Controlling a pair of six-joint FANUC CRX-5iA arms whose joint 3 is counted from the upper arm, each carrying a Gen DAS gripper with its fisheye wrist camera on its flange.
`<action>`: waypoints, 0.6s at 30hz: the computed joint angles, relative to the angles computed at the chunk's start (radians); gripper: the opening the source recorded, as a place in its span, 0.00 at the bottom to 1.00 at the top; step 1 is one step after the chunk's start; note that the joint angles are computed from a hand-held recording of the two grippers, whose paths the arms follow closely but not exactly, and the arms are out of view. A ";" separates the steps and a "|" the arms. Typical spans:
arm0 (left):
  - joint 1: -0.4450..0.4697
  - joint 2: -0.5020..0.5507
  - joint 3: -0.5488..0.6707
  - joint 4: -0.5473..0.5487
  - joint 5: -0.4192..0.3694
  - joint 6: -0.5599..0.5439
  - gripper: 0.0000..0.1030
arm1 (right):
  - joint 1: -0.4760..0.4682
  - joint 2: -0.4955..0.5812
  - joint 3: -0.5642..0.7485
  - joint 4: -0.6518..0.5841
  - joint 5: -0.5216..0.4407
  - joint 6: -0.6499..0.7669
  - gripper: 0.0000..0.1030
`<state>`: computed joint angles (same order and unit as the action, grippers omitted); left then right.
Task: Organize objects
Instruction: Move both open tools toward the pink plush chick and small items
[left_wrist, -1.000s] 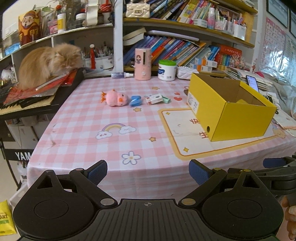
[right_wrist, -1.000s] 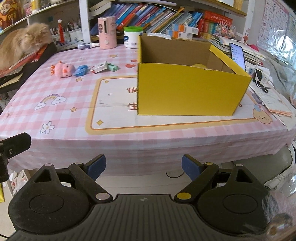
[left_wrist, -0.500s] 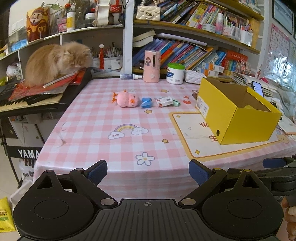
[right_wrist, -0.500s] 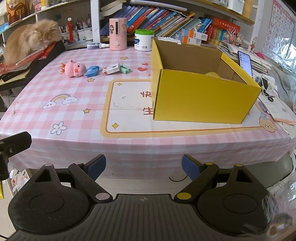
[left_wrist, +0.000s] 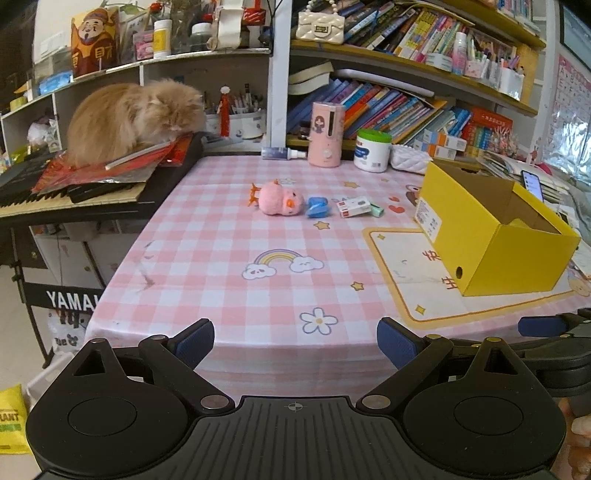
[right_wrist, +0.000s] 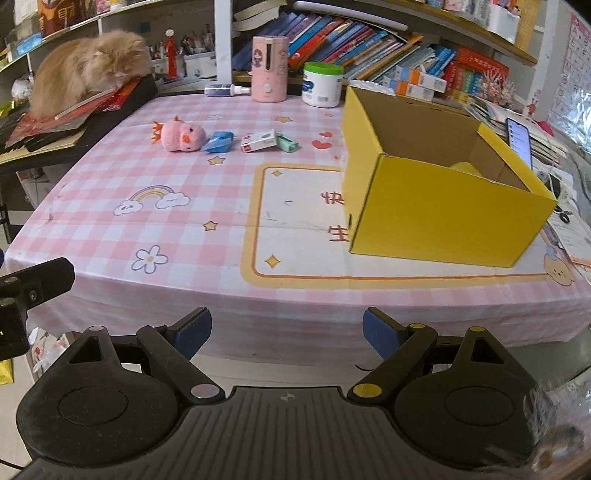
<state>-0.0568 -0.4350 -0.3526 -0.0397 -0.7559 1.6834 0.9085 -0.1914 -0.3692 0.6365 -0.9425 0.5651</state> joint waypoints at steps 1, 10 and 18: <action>0.002 0.002 0.002 -0.004 0.000 0.002 0.94 | -0.001 0.005 0.004 -0.003 0.006 0.006 0.86; 0.021 0.052 0.044 -0.041 -0.004 0.023 0.94 | -0.035 0.072 0.063 -0.049 0.069 0.079 0.86; 0.059 0.122 0.075 0.004 0.010 -0.006 0.94 | -0.076 0.158 0.151 -0.102 0.093 0.167 0.86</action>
